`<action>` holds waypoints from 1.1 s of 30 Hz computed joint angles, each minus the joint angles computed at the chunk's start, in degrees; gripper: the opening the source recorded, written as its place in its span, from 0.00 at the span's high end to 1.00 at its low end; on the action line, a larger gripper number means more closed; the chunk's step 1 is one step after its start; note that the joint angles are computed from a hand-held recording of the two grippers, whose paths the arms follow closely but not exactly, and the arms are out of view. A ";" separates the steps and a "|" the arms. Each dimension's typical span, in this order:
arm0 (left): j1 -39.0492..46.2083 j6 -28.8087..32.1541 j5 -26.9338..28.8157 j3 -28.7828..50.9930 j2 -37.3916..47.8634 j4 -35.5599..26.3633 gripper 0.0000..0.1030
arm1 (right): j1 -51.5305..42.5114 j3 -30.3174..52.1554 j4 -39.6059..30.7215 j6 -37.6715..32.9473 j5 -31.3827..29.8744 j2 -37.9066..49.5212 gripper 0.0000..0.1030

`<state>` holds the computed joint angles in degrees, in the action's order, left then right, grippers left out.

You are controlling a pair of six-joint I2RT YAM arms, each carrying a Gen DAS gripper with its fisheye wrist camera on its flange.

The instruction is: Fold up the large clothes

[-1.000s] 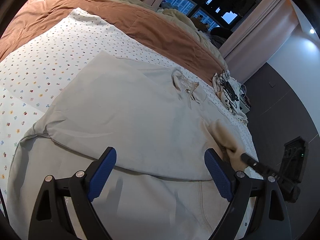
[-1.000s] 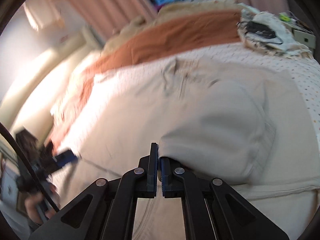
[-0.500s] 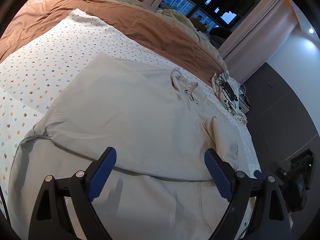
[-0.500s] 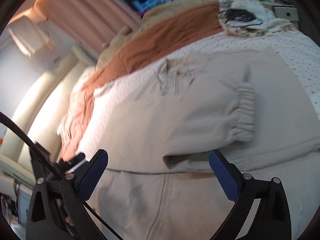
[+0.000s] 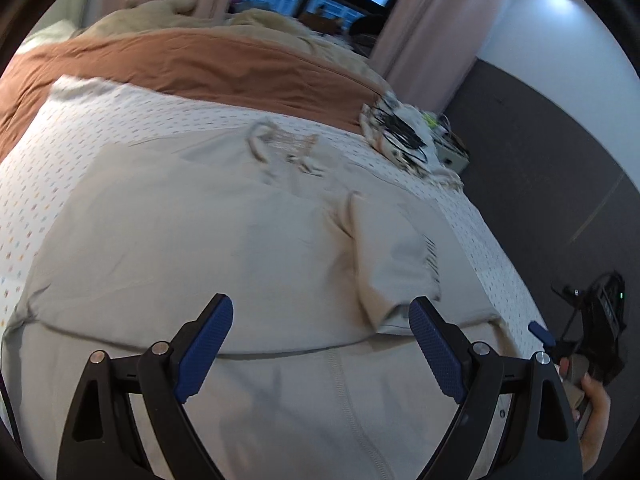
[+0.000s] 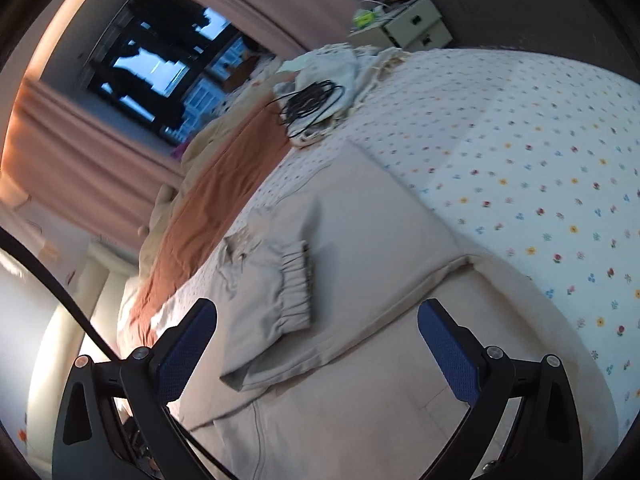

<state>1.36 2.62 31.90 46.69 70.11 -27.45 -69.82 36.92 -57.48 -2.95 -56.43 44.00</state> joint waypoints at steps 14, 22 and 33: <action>-27.91 -6.35 -18.12 13.65 15.67 0.99 0.11 | -12.03 1.07 0.20 -12.28 -5.79 31.50 0.29; -35.48 -7.92 -24.37 20.70 27.61 0.81 0.11 | -7.86 0.97 11.63 -2.72 -4.50 36.32 0.37; -38.03 -7.59 -34.28 29.10 39.11 -4.10 0.19 | -8.17 2.32 10.85 -3.01 -2.52 36.24 0.41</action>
<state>-36.67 -4.97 -2.39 75.80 109.22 -31.54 -77.99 39.24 -46.63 -5.96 -58.95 80.24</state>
